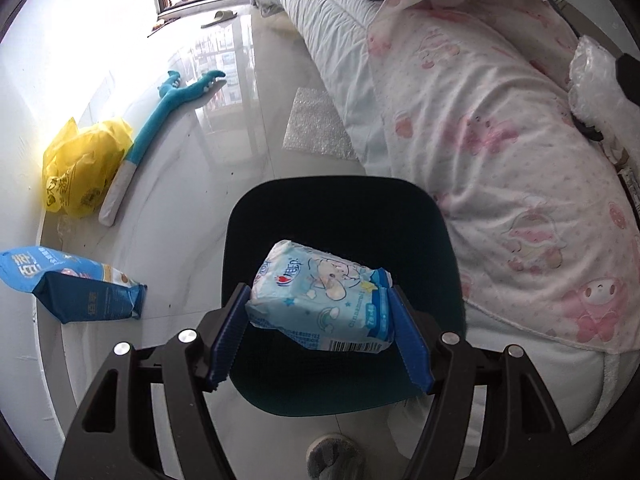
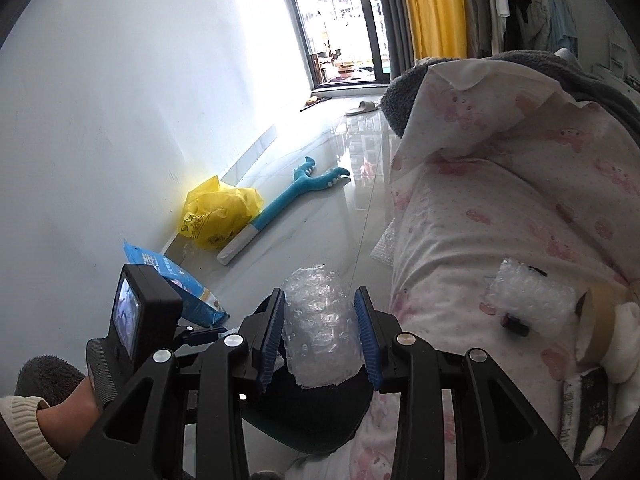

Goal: Collect trash
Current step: 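Carry the wipe pack with the left gripper and drop it into the teal bin, then lower the bubble wrap into the teal bin and open the right gripper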

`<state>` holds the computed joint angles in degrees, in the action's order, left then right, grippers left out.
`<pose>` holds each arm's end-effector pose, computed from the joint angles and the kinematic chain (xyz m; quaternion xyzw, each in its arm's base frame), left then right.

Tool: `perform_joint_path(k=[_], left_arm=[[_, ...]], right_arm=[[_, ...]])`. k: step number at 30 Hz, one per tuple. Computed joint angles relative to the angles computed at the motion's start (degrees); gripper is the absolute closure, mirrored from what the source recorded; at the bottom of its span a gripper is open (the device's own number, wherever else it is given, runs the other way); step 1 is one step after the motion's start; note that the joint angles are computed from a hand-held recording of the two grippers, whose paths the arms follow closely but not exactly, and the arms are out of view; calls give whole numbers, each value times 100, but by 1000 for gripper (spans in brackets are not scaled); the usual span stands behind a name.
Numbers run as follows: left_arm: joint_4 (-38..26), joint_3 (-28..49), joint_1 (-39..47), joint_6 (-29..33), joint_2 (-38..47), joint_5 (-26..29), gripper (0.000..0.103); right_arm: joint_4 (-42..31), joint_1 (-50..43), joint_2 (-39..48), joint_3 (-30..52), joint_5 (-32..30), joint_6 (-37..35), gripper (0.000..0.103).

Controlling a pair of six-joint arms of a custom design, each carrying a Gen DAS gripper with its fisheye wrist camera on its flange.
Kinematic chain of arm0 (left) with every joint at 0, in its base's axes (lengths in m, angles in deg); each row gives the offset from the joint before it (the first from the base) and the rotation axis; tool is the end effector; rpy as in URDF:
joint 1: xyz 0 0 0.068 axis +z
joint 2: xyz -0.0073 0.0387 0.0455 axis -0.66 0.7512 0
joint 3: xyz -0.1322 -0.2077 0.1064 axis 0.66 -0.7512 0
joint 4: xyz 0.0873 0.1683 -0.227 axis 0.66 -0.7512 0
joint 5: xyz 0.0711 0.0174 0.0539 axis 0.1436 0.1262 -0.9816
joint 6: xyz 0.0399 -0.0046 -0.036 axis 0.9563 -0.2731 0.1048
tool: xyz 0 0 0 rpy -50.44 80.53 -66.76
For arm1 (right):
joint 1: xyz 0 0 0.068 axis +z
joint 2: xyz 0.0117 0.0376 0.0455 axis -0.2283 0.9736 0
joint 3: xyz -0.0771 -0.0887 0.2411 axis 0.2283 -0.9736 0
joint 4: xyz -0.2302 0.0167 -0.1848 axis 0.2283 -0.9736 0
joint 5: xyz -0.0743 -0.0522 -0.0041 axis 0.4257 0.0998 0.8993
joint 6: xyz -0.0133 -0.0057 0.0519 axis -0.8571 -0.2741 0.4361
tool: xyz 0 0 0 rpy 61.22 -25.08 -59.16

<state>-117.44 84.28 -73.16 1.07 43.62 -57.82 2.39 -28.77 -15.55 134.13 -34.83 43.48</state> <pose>0.2121 -0.1309 0.1966 0.1371 0.9680 -0.0760 0.1959 0.2060 -0.0384 0.2841 -0.0891 0.9160 0.1598 0.3570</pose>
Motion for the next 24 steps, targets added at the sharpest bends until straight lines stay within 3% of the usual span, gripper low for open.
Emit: perform_joint_path(k=[12,17,24], left_arm=[[-13,-398,713,294,502,567,28],[8,-555,944,453,92,631,18],[-8,-687,1277,532,-594,728,15]], right_arm=[[467,1198,568,-82,673,512,67],[695,1550,1015,-134,933,639,67],[880,1818,1591,-181,1073,831,67]])
